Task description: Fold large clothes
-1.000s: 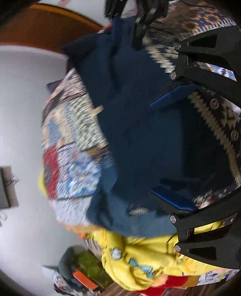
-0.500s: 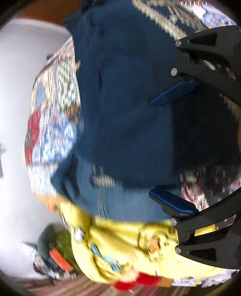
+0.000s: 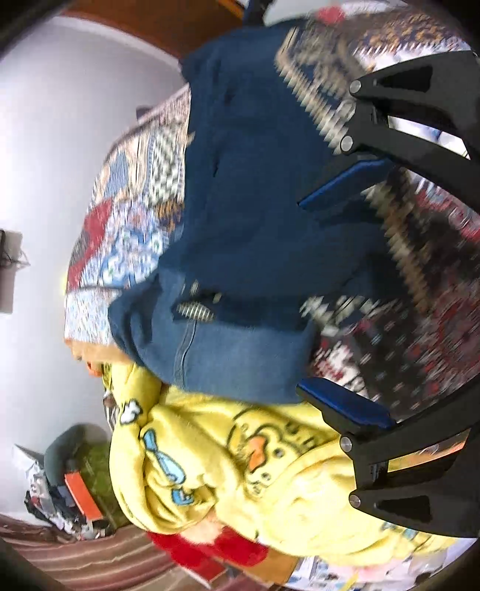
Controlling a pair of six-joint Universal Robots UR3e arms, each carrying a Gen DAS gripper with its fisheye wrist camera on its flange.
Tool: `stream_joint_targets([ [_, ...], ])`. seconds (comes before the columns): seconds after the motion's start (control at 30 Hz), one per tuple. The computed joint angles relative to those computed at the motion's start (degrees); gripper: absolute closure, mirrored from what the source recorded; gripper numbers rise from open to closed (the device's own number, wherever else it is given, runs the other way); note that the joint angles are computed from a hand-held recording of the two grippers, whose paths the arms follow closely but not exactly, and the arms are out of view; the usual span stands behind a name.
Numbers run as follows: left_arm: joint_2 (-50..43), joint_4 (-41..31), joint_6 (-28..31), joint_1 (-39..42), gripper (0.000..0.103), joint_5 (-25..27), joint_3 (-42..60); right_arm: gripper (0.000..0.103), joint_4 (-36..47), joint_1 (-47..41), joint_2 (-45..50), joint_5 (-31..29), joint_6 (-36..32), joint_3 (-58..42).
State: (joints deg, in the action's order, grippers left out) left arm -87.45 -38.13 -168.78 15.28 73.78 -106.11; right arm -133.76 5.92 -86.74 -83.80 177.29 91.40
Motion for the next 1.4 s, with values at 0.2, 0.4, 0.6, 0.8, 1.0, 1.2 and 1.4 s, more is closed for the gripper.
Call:
stream_joint_targets([
  [0.2, 14.58, -9.94, 0.12, 4.74, 0.011, -8.8, -10.14, 0.045, -0.8, 3.67, 0.32, -0.35, 1.87, 6.7],
  [0.4, 24.46, -22.85, 5.35, 12.51, 0.011, -17.06, -16.02, 0.032, -0.86, -0.81, -8.97, 0.75, 1.74, 16.97],
  [0.6, 22.9, -28.95, 5.32, 15.78, 0.011, -26.83, -17.3, 0.032, 4.86, -2.24, -17.32, -5.68, 0.96, 19.24],
  [0.8, 11.26, -16.55, -4.3, 11.91, 0.011, -35.87, -18.09, 0.032, 5.68, -2.84, -22.59, -6.71, 1.23, 21.55],
  [1.0, -4.9, 9.73, -20.58, 10.19, 0.011, -39.93, -19.87, 0.032, 3.48, -1.64, -22.69, -6.63, 1.71, 22.11],
  [1.2, -13.6, 26.38, -33.12, 3.1, 0.017, -27.7, -11.98, 0.032, 2.24, 0.6, -20.42, -7.96, 1.76, 20.49],
  [1.4, -19.14, 24.31, -36.62, -3.32, 0.058, -15.13, -1.16, 0.032, 2.32, 2.98, -19.53, -9.22, 2.36, 19.14],
])
